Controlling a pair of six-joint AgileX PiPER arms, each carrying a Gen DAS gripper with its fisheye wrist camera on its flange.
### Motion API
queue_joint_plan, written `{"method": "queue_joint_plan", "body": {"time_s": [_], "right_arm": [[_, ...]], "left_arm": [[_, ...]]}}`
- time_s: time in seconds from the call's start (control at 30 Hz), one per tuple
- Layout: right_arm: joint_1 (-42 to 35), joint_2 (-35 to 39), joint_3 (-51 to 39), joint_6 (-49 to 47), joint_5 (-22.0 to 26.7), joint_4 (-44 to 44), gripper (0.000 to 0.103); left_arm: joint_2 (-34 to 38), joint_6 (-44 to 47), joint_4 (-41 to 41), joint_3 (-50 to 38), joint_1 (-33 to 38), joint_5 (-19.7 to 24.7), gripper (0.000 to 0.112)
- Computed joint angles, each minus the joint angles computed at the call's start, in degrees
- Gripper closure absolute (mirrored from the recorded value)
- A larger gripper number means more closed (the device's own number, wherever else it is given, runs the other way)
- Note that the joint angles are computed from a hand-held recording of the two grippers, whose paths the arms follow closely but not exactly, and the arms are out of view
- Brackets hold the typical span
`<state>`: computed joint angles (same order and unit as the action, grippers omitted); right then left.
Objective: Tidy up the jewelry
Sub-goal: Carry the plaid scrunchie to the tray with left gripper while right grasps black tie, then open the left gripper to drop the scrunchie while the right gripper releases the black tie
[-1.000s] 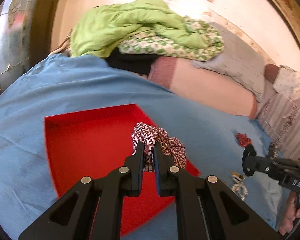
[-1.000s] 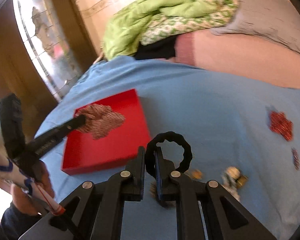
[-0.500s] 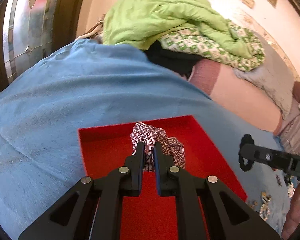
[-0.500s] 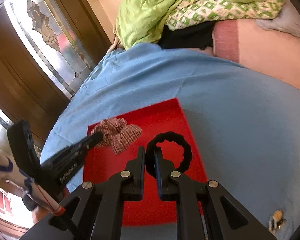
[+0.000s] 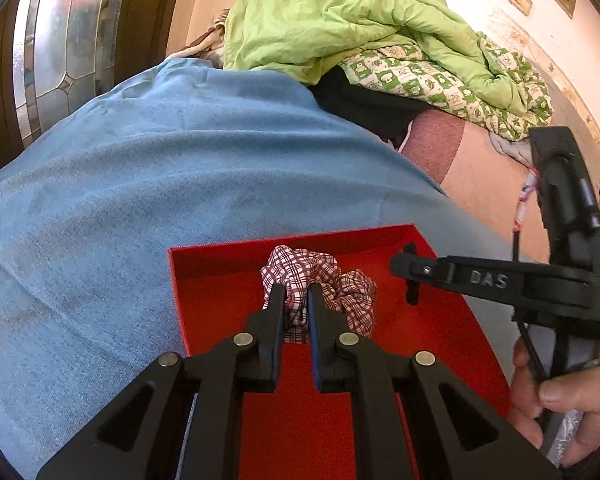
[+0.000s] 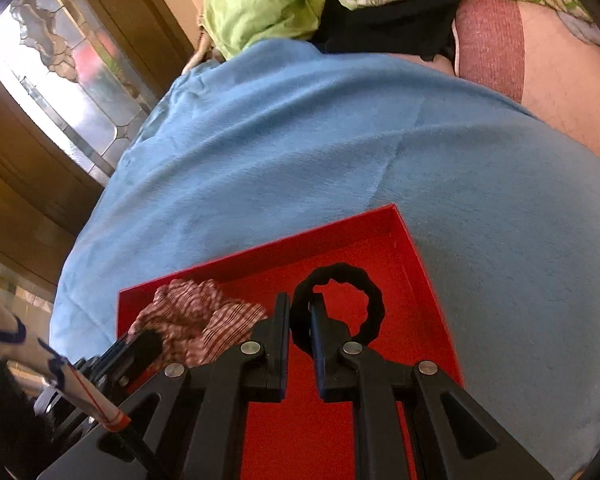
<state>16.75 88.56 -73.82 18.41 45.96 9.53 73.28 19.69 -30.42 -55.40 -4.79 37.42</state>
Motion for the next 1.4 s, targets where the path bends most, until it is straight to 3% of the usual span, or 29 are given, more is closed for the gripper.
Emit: {"method": "queue_joint_plan", "body": {"time_s": [0.2, 0.37, 0.43, 0.63, 0.73, 1.13, 1.27, 1.4], "right_arm": [[-0.06, 2.05, -1.42, 1.06, 0.09, -1.49, 0.091], [0.51, 2.26, -2.26, 1.23, 0.65, -1.79, 0.087], [0.57, 1.99, -2.10, 1.78, 0.35, -2.25, 0.078], [-0.11, -0.30, -1.01, 0.42, 0.30, -0.40, 0.077], [-0.70, -3.41, 0.34, -0.43, 0.30, 0.38, 0.077], [-8.45, -21.27, 11.55, -7.44, 4.06, 6.85, 0.077], [-15.08, -29.74, 16.58, -12.68, 8.19, 11.53, 0.076], [-28.46, -39.78, 21.83, -22.82, 17.45, 19.13, 0.076]], "left_arm": [[0.22, -0.92, 0.66, -0.27, -0.16, -0.12, 0.098], [-0.30, -1.99, 1.11, -0.23, -0.33, -0.45, 0.079], [-0.81, -2.40, 1.52, -0.08, -0.56, -0.91, 0.077], [-1.78, -2.44, 0.99, -0.32, 0.41, -0.53, 0.077], [-2.95, -2.40, 0.36, -0.48, 0.08, -0.36, 0.076], [-7.63, -11.85, 10.39, -0.50, -9.84, -2.03, 0.072], [-9.50, -16.39, 15.60, -0.09, -15.67, -2.83, 0.072], [-10.97, -20.56, 20.69, 0.05, -23.37, -2.86, 0.072]]}}
